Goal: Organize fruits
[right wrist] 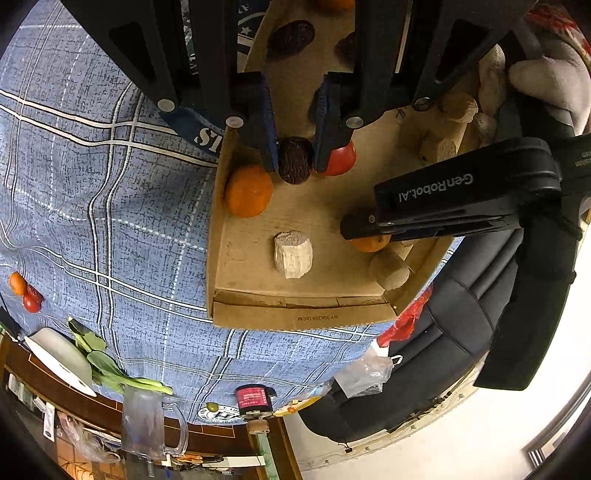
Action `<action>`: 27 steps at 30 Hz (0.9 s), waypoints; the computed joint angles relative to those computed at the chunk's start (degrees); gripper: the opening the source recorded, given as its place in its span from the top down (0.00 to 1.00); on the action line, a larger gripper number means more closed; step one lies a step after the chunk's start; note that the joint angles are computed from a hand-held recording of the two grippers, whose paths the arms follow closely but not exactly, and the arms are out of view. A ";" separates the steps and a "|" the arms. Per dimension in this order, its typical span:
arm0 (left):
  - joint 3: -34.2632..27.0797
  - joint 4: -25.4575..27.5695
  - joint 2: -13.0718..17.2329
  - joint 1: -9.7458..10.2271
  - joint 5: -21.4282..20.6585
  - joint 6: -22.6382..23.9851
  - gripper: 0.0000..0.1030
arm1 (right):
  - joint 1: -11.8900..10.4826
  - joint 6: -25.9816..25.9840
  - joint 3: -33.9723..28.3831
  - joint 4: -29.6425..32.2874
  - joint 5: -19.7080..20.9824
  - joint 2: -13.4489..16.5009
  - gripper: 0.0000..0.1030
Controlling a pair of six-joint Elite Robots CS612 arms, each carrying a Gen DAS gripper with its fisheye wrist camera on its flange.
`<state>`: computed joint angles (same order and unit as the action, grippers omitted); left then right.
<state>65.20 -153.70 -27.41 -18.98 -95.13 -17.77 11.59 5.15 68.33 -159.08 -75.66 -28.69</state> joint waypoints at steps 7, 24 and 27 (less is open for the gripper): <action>2.46 -4.39 -1.51 0.09 0.17 -1.95 0.50 | 0.05 0.05 1.40 -1.15 -0.42 -1.09 0.59; 22.62 -28.72 -13.65 -8.00 36.13 -12.42 0.01 | -3.11 -1.22 14.58 -12.03 2.97 -8.26 0.58; 24.14 -25.23 -15.49 -8.15 34.33 -19.82 0.01 | -3.80 -2.39 17.53 -14.19 3.49 -9.81 0.58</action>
